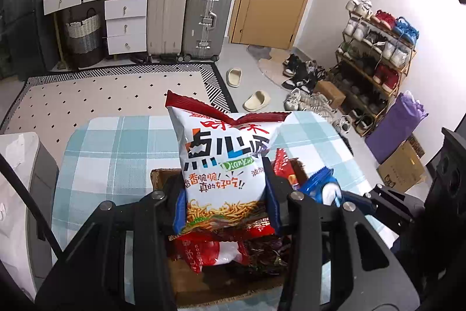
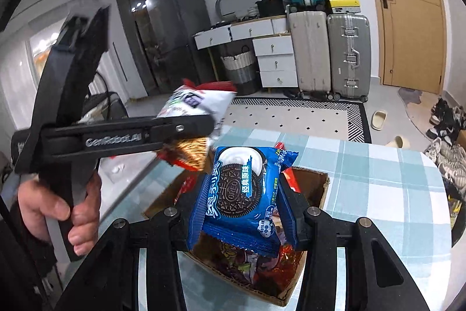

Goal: Organize snacks
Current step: 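Lift both held packs and carry them over the cardboard box, then open both tools to drop the packs into the box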

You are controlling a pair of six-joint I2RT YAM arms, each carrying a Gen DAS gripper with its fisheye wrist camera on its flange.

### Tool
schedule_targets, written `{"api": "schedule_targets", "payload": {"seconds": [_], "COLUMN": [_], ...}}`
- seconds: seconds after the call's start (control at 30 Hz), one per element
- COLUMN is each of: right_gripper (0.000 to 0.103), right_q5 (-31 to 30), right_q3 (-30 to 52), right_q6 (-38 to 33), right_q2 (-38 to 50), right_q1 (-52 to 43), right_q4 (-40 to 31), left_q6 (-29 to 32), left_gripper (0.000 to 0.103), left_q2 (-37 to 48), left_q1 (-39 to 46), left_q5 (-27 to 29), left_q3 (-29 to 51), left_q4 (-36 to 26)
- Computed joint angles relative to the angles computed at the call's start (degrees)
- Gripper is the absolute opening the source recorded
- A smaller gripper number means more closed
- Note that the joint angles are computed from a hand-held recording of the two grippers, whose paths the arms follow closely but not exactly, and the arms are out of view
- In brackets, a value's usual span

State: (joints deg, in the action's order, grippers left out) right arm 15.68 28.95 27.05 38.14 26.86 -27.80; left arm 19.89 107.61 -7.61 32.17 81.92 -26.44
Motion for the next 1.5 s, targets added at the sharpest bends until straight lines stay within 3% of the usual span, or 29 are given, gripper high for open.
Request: {"api": "schedule_targets", "payload": {"seconds": [0.43, 0.7, 0.73, 0.87, 1.1, 1.33, 1.5], "right_gripper": [0.045, 0.052, 0.052, 0.063, 0.065, 0.075, 0.087], "right_q5": [2.52, 3.99, 4.27, 5.83, 10.23, 23.48, 40.45], "right_q3": [-7.67, -8.34, -8.41, -8.3, -5.34, 0.62, 7.72], "right_q6": [-1.25, -2.78, -2.86, -3.24, -1.05, 5.99, 20.12], "right_q2": [-0.11, 0.38, -0.29, -4.17, -9.52, -10.73, -6.22], "right_q1": [1.57, 2.21, 2.37, 2.95, 6.8, 20.2, 38.63], "right_q4": [5.22, 6.53, 6.35, 4.54, -1.37, -10.2, -22.66], "left_q6": [-1.49, -1.17, -0.82, 0.46, 1.06, 1.95, 4.88], "left_gripper": [0.039, 0.043, 0.044, 0.063, 0.068, 0.078, 0.08], "left_q2": [5.56, 6.68, 6.32, 2.1, -4.54, -14.58, -22.85], "left_q1": [-3.31, -3.52, -2.66, -0.87, 1.36, 5.88, 10.83], "left_q5": [-3.51, -5.04, -4.11, -2.85, -1.42, 1.66, 6.32], "left_q3": [-2.0, -0.46, -0.46, -4.17, -9.24, -16.18, -20.86], "left_q4": [6.54, 5.27, 4.86, 6.21, 7.41, 7.41, 5.99]}}
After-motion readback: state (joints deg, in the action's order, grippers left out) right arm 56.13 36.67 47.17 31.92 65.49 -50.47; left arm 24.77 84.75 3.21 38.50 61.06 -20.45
